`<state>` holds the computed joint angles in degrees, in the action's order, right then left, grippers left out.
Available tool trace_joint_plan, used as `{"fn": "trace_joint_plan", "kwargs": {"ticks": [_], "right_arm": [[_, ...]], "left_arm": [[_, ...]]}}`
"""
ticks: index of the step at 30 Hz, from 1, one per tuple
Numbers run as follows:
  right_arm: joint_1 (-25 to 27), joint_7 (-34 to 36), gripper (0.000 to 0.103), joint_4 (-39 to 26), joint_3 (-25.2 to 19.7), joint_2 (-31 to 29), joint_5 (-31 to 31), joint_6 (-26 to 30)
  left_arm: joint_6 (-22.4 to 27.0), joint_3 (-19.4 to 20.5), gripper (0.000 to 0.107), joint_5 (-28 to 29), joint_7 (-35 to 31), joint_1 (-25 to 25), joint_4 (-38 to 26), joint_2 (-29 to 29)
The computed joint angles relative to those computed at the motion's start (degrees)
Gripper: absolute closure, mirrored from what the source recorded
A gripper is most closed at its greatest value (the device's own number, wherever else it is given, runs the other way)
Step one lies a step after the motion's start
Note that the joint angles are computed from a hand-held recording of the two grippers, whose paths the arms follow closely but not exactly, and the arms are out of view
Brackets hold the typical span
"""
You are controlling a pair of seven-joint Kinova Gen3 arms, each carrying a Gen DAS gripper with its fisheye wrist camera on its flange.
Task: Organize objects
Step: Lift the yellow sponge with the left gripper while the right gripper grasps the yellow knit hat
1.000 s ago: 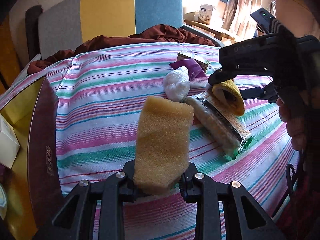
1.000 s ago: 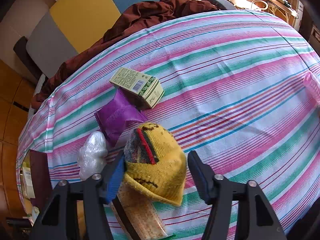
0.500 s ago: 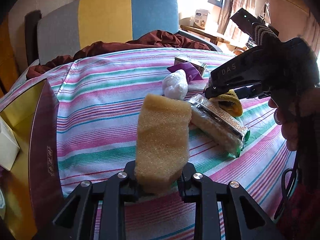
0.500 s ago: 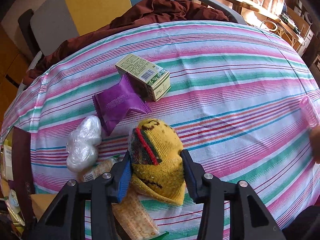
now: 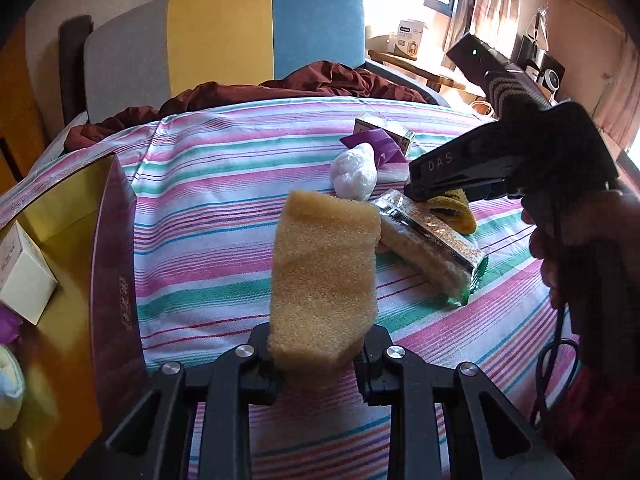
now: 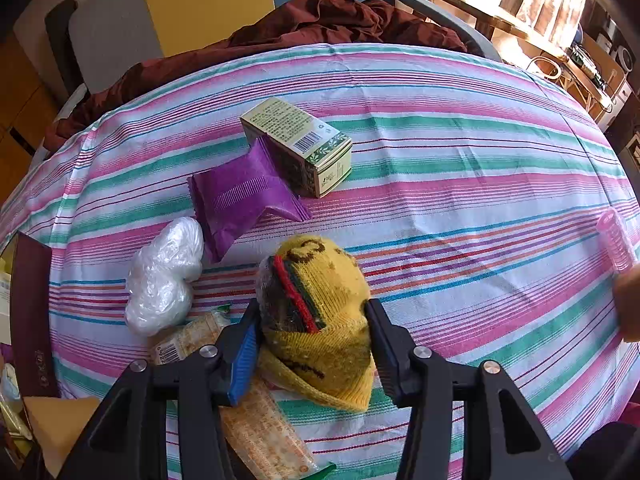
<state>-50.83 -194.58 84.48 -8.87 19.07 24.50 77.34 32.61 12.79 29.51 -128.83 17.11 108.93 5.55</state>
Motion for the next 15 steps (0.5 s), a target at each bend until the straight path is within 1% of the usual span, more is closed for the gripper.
{"fn": "trace_joint_plan", "kwargs": {"ticks": [3,4,6,9,10,13,15], "right_arm": [[-0.1,0.9,0.05,-0.6,-0.1,0.4,-0.2,1.0],[0.0,1.3,0.048,-0.9,-0.1,0.7,-0.4,1.4],[-0.2,2.0,0.047,-1.4,-0.1,1.0,-0.5,2.2],[-0.4,1.7,0.047,-1.0,0.0,0.7,-0.5,2.1],[-0.5,1.6,0.047,-0.8,0.0,0.4,-0.5,2.2],[-0.1,1.8,0.047,-1.0,-0.5,0.5,-0.5,2.8],[0.2,3.3,0.047,-3.6,0.4,2.6,-0.3,2.6]], "left_arm": [[1.7,-0.4,0.08,2.5,-2.4,-0.9,0.1,-2.2],[2.8,-0.8,0.08,3.3,-3.0,-1.2,-0.3,-2.7],[3.8,-1.7,0.08,4.9,-4.1,-1.6,-0.4,-4.1],[4.9,-3.6,0.079,9.3,-8.7,-2.3,0.1,-6.6],[4.9,-4.1,0.079,10.0,-9.5,-2.4,0.1,-7.3],[5.9,-5.7,0.079,10.1,-9.8,-2.9,-0.5,-8.3],[5.8,-6.5,0.079,9.5,-9.9,-3.5,-0.7,-8.8]]}}
